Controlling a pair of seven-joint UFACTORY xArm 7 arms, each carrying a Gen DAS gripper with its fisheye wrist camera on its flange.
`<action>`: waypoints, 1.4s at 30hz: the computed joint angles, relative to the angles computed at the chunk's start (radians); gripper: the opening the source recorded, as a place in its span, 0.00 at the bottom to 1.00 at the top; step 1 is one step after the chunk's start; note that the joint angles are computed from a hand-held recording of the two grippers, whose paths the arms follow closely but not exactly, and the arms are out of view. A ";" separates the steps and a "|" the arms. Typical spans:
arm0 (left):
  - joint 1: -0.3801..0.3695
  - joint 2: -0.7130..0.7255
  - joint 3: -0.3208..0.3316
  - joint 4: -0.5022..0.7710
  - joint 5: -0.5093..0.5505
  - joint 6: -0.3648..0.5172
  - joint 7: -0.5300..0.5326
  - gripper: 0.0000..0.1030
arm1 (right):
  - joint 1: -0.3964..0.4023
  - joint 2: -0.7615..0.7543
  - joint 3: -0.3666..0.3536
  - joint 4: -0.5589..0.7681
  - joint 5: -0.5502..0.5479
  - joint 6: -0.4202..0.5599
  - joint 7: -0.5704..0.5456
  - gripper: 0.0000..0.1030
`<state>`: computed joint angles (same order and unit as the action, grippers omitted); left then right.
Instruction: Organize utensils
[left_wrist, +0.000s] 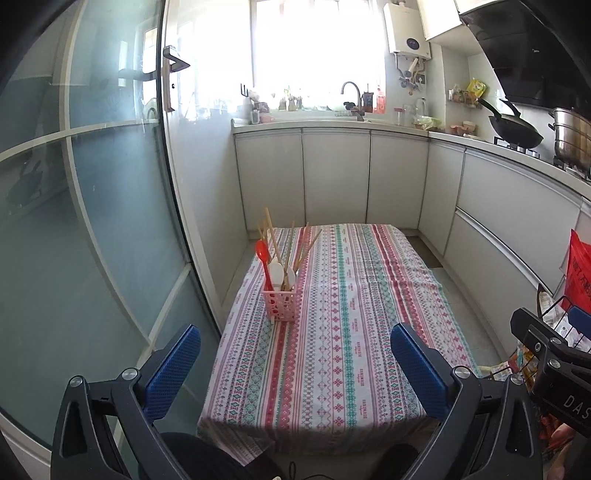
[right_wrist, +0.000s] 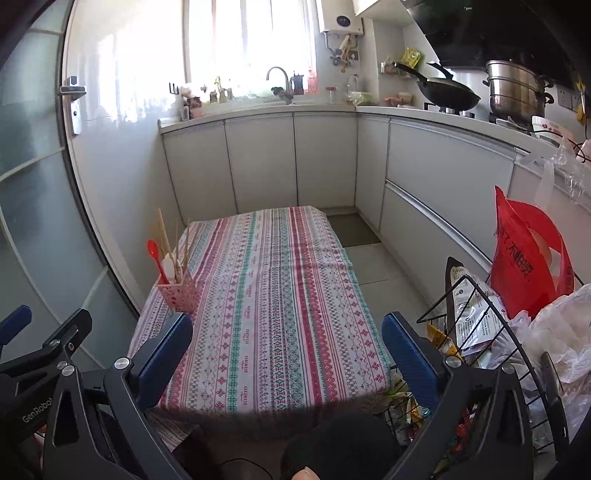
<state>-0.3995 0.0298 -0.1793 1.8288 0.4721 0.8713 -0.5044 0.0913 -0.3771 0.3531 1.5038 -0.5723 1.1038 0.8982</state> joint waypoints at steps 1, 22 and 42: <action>0.000 -0.001 0.001 -0.002 0.001 -0.002 -0.002 1.00 | 0.000 0.000 0.002 0.001 -0.002 0.001 0.001 1.00; 0.007 0.003 0.005 -0.005 0.009 0.007 -0.022 1.00 | 0.011 0.021 0.000 0.005 -0.012 -0.004 0.001 1.00; 0.002 0.056 0.021 0.045 -0.034 0.018 -0.004 1.00 | 0.031 0.064 -0.029 0.016 -0.018 -0.021 -0.013 1.00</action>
<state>-0.3971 0.0863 -0.1581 1.8742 0.4385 0.8889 -0.5086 0.1220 -0.3133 0.3237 1.5200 -0.5906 1.0831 0.8857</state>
